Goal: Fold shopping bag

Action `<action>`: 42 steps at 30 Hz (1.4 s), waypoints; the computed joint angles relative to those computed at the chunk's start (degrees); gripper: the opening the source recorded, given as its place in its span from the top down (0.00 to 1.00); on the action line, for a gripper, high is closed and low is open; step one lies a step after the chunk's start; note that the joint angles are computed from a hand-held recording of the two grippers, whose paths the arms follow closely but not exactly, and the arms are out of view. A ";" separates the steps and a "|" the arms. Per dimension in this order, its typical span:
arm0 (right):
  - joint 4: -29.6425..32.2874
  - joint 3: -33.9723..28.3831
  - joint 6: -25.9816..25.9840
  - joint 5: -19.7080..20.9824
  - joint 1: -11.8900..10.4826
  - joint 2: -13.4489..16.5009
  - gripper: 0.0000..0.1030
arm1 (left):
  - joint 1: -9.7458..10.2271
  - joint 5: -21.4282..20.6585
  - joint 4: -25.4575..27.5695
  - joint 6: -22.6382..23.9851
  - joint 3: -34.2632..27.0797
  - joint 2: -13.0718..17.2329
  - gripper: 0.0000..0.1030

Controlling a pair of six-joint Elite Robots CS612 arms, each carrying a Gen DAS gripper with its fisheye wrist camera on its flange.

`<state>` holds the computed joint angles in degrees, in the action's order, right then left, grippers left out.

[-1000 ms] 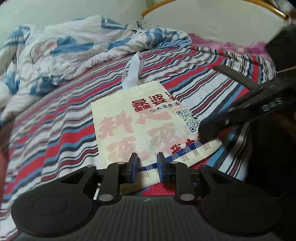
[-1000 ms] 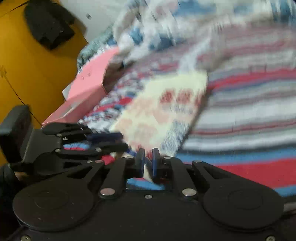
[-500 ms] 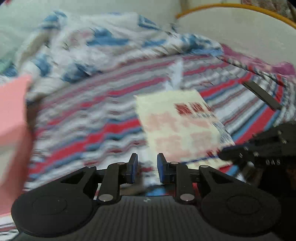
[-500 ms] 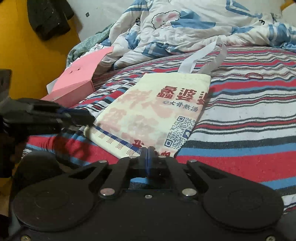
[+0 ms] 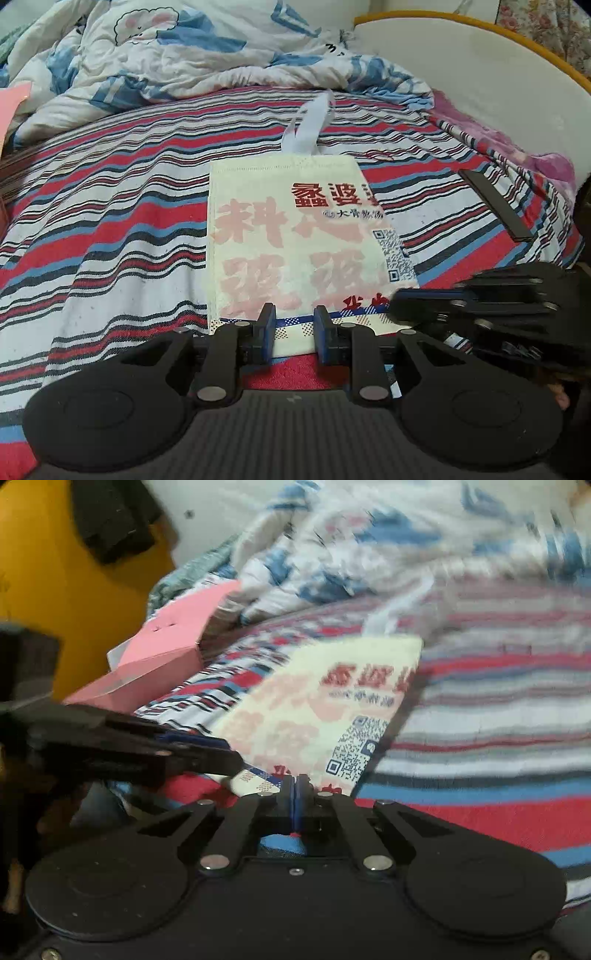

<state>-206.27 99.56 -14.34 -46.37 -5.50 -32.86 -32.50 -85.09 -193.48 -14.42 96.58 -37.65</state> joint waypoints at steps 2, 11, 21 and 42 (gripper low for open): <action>-1.06 1.52 -7.82 -1.12 0.16 -0.74 1.00 | -0.29 0.85 1.81 0.72 -0.30 -0.25 0.79; -6.87 3.67 -50.16 -18.66 4.82 -1.15 0.58 | 0.02 -0.34 6.23 3.46 -1.19 -0.94 0.79; 2.53 2.84 -44.75 -21.20 5.84 -3.29 0.85 | 1.23 -4.30 2.20 2.42 -0.69 -0.20 0.79; 29.69 -3.25 -29.18 -4.63 1.40 -5.33 0.87 | 0.94 -1.77 5.17 3.30 -1.15 -1.00 0.79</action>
